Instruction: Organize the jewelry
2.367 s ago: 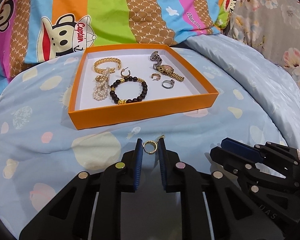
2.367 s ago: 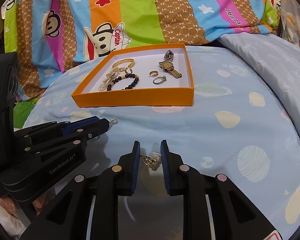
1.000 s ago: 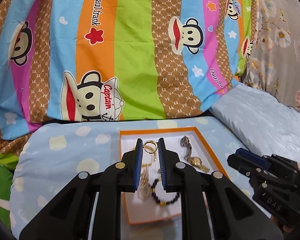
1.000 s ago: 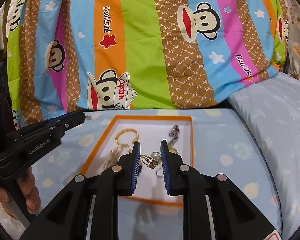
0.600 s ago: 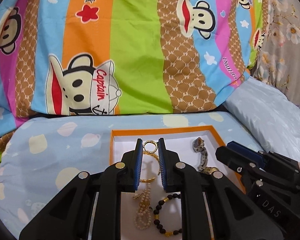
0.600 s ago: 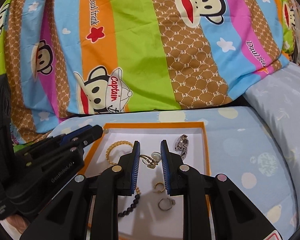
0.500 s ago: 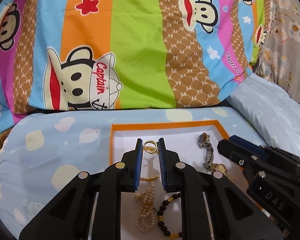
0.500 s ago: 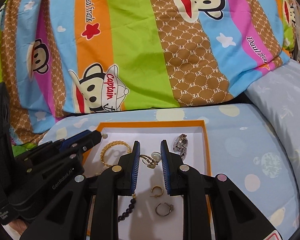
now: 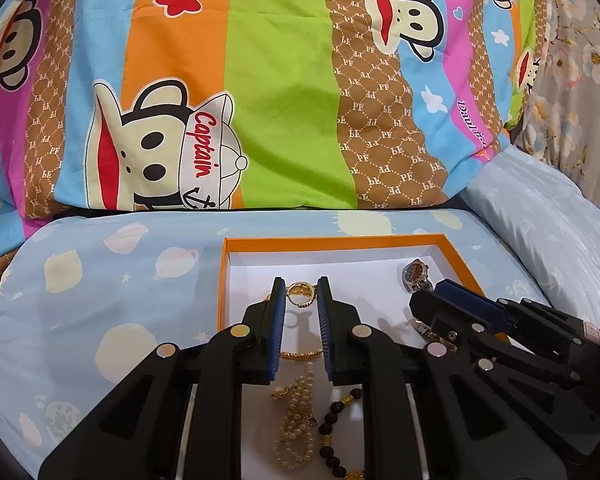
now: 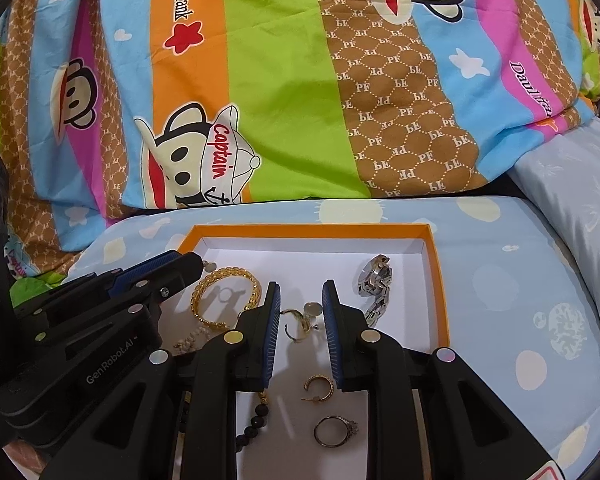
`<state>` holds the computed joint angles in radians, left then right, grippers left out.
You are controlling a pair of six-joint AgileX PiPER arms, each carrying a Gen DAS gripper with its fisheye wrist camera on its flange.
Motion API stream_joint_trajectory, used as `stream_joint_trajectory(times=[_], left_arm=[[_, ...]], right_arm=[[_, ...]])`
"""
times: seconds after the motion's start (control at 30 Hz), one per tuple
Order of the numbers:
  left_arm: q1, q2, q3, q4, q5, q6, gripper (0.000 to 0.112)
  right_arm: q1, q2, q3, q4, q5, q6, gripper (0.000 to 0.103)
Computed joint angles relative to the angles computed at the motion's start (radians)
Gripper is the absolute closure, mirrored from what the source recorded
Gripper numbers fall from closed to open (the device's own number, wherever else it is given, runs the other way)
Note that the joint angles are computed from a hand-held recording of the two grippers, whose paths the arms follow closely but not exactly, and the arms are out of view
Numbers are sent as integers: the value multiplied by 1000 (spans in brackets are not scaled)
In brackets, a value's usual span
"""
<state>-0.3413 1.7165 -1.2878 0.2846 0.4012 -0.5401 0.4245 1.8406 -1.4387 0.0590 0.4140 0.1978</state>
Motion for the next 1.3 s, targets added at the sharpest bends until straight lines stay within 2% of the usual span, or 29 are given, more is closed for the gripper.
stream_joint_trajectory(times=[0.13,0.67,0.77,0.87,0.97,1.13,1.23,1.3], left_arm=[[10,-4,5,-14,-6,0,88],[23,-8,9,-72,-15,44,88],[30,-20,23,-71,-25,39,88],[37,-54,57,-37,-37,0,88],[44,-113,114,-32,-40,-14,88],[-13,-258,253,182,-25,-215,88],[-78,-342,339,303,5,-344,88],[-139,-385,389,408,47,-457,88]], right_arm=[[10,-5,7,-46,-12,29,76],[-4,-14,21,-50,-25,48,75],[-4,-32,43,-92,-42,96,74],[-2,-70,86,-194,-66,209,68],[-1,-137,159,-271,-78,309,67],[46,-268,295,-461,-66,504,63],[97,-345,380,-574,-58,638,60],[144,-396,444,-697,-49,786,56]])
